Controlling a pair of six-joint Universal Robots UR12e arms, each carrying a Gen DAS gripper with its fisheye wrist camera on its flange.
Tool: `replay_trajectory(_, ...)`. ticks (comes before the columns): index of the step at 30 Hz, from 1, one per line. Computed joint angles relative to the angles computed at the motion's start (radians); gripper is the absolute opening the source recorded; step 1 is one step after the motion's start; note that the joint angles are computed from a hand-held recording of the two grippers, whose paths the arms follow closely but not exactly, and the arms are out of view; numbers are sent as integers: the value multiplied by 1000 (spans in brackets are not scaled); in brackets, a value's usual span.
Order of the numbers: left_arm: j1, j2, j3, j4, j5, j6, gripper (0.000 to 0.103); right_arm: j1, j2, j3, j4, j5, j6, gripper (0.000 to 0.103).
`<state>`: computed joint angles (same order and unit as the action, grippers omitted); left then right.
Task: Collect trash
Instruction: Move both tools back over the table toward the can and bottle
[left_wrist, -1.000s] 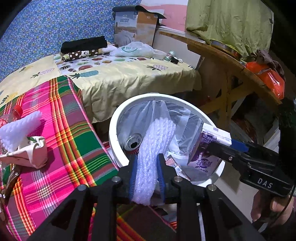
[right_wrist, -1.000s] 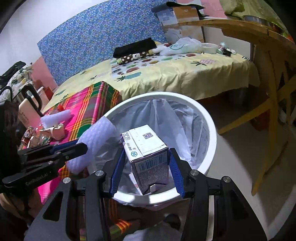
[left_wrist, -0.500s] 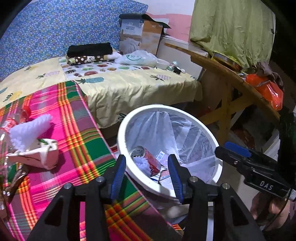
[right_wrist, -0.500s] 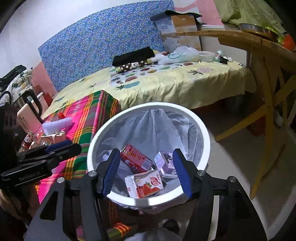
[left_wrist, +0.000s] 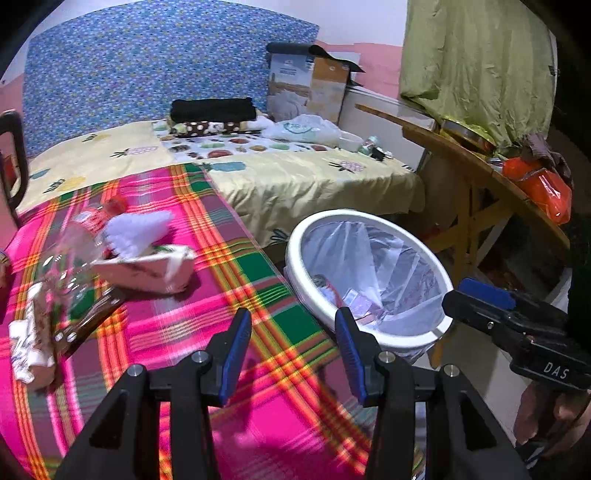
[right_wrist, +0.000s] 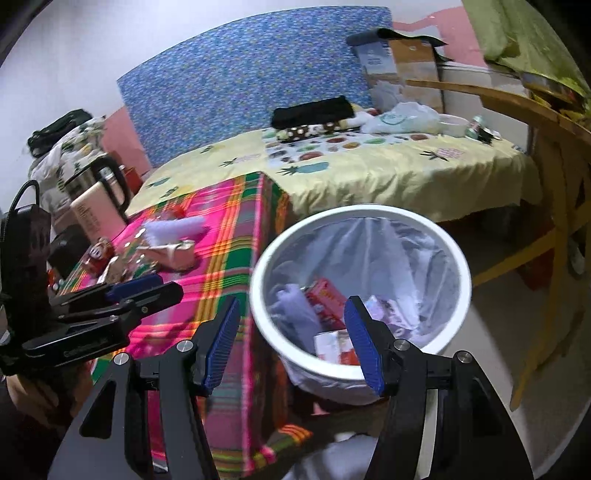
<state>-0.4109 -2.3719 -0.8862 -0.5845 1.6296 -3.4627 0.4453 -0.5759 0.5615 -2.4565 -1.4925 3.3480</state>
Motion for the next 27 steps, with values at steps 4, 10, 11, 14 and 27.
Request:
replay_trajectory(4,3,37,-69,30,29,-26,49,6,9,-20,19,26,-13,60)
replay_trajectory(10,4,84,-154,65,85,-62,49,16,23,-46,38,68,-38,60)
replay_trajectory(11,4,91,-166,67,95,-67,49,17,28,-58,48,73,-45,60)
replay_trajectory(14,5,112,-205,75,122,-88,49,21,32,-63,47,102,-54,60)
replay_trajectory(27,24,179,-324,89,198,-166,49,37,113,-225,132,185,-103,60)
